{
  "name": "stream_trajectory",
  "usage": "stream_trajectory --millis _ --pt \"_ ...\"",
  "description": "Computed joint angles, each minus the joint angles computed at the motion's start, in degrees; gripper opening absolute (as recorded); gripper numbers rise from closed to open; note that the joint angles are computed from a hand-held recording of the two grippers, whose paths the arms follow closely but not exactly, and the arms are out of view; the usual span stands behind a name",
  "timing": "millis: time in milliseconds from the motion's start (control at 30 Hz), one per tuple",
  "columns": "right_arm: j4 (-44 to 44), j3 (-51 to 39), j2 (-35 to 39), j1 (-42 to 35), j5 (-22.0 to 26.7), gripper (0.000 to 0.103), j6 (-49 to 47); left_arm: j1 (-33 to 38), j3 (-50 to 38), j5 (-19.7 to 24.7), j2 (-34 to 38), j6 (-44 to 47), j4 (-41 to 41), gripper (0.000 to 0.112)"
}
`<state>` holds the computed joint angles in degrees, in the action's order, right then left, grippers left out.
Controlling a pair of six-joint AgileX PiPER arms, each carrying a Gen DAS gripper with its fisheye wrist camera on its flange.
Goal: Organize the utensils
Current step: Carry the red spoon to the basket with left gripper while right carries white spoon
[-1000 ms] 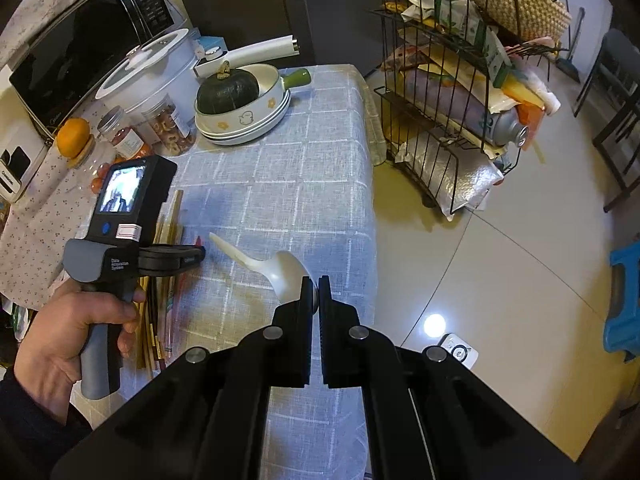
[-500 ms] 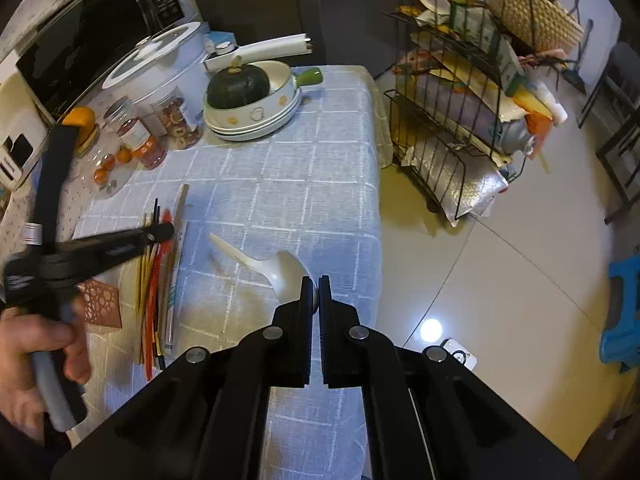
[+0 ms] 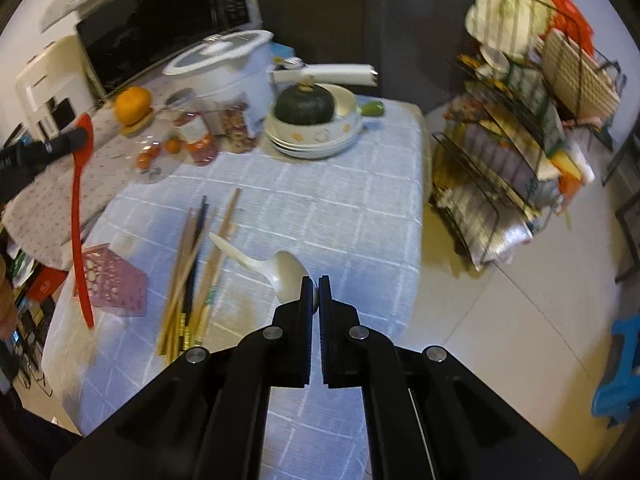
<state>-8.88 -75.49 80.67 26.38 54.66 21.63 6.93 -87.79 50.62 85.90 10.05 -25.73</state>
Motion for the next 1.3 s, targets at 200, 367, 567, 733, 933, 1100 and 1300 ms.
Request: stream_trajectory --millis 200,367,567,733,933,1100,1300 --pt "-1.0 -0.5 -0.2 4.4 -1.3 0.003 0.3 9.0 10.7 -11.6 -7.2 12.3 -10.4 0.001" --pt "-0.7 -1.6 0.7 6.5 -2.4 0.003 0.5 10.8 20.2 -22.3 -11.4 24.9 -18.1 0.001" --pt "-1.9 -2.9 1.9 10.3 -4.1 0.003 0.7 10.1 28.3 -30.2 -13.4 39.7 -28.6 0.001" --pt "-2.9 -3.8 3.2 12.4 -4.6 0.003 1.1 10.2 31.9 -32.1 -14.0 43.4 -31.1 0.001" --pt "-4.4 -4.3 3.4 15.4 -6.3 0.003 0.4 11.9 33.9 -30.8 -14.2 40.2 -29.0 0.002" --pt "-7.8 -5.9 5.1 18.8 -5.7 0.003 2.2 13.2 33.7 -27.8 -14.3 36.5 -24.2 0.003" --pt "-11.6 -8.2 6.5 23.0 -4.5 0.003 2.8 15.7 28.8 -18.2 -13.9 24.0 -12.9 0.037"
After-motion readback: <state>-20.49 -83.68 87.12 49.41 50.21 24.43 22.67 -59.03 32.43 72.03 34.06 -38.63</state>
